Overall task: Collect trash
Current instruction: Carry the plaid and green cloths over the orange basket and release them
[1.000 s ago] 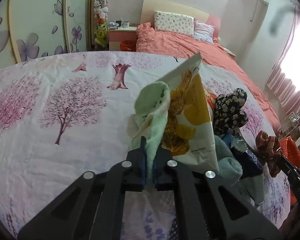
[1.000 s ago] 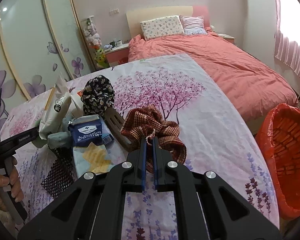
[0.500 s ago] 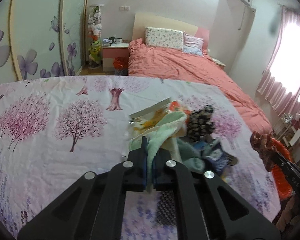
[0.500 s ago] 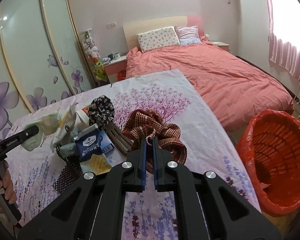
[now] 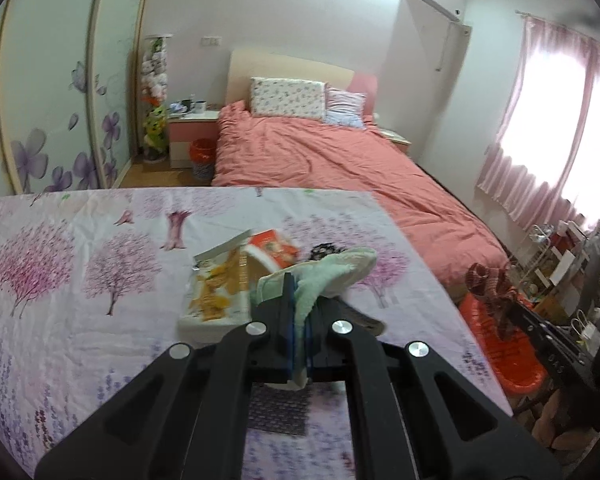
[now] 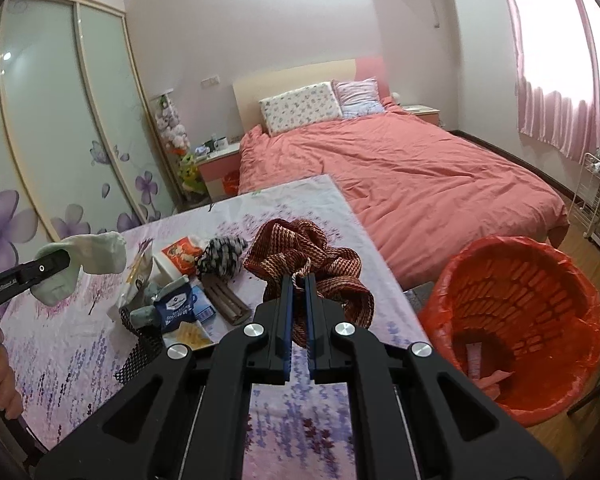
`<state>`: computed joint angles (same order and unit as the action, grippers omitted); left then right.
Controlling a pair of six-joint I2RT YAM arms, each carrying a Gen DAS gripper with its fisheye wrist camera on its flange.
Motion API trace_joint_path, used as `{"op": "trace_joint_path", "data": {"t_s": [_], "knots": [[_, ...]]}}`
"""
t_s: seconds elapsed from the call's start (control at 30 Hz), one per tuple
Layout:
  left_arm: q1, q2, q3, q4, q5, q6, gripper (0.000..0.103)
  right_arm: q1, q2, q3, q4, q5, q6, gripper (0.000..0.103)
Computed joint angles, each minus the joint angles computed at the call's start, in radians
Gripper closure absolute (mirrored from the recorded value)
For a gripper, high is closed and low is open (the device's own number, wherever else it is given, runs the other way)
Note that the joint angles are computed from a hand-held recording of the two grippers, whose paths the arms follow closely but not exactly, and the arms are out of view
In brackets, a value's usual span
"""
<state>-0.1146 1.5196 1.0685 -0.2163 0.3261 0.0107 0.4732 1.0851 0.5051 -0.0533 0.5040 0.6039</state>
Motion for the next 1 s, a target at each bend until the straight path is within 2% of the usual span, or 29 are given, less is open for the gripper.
{"op": "trace_joint_path", "data": {"t_s": [0.33,0.63,0.8,1.0], "knots": [[-0.19,-0.064,-0.025,0.004,-0.006,-0.074,0.098,-0.051,-0.217,-0.093,-0.095,0.033,0.019,0.097],[-0.41,0.02,-0.002,0.056,-0.037,-0.148,0.098,-0.216,-0.443,-0.176,-0.214,-0.025,0.005,0.097],[-0.497,0.108,0.04,0.093,-0.041,-0.189,0.098,-0.364,-0.545,-0.214,-0.248,-0.11,-0.047,0.097],[-0.583,0.222,0.106,0.127,-0.033,-0.216,0.098,-0.573,-0.573,-0.254,-0.21,-0.264,-0.106,0.097]]}}
